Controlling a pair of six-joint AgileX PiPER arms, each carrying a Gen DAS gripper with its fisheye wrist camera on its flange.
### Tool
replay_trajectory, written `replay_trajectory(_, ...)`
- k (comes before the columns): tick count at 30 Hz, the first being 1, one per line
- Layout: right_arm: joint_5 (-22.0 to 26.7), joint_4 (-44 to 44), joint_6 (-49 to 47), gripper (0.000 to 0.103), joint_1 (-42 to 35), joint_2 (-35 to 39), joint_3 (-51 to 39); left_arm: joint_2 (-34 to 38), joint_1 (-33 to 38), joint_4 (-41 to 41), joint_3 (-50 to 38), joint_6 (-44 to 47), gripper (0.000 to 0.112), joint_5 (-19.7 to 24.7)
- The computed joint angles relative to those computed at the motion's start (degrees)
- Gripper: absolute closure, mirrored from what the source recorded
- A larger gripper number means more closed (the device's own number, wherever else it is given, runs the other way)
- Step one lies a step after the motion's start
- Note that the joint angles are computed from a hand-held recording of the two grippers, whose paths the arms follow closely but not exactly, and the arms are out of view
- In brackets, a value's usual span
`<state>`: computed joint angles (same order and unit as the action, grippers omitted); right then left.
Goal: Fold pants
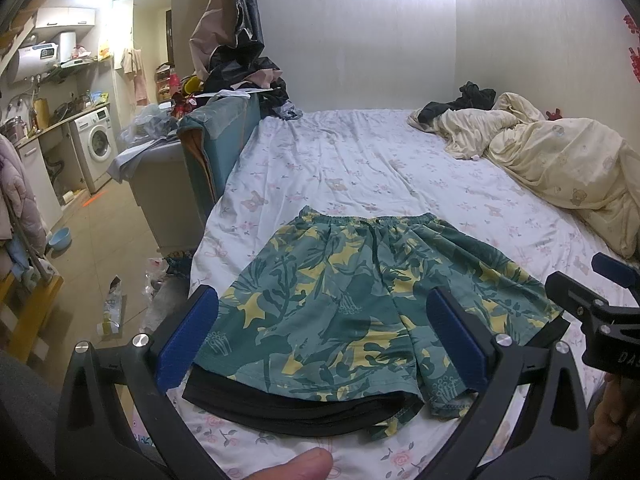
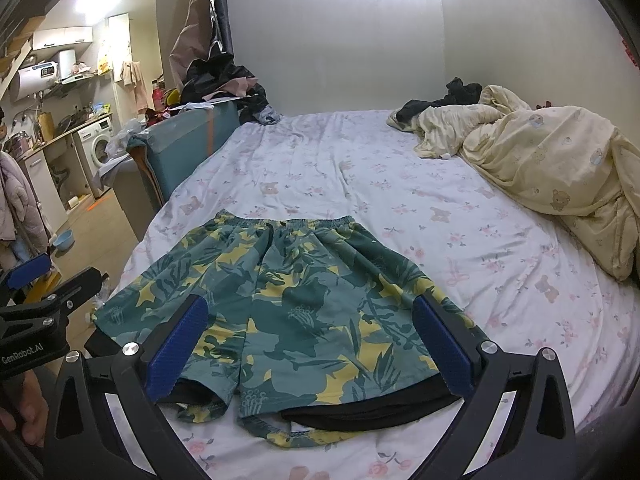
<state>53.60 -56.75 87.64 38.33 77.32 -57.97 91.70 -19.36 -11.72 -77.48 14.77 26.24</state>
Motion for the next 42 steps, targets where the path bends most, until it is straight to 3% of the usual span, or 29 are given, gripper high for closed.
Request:
replay_trajectory(37, -0.4, 0.8, -0.6, 0.000, 0.0, 0.2, 0.4, 0.6, 0.6, -0.6, -0.7, 0.7, 0.010, 1.3)
replay_trajectory(40, -2.2, 6.2, -5.5, 0.000, -2.3, -0.7, 0.2, 1.4, 0.2, 1.4, -1.8, -1.9, 0.010, 2.5)
replay_trajectory(42, -5.9, 12.4, -10.9, 0.000, -6.3, -2.9, 0.7, 1.7, -0.7, 5.0, -2.8, -4.8, 0.010, 3.0)
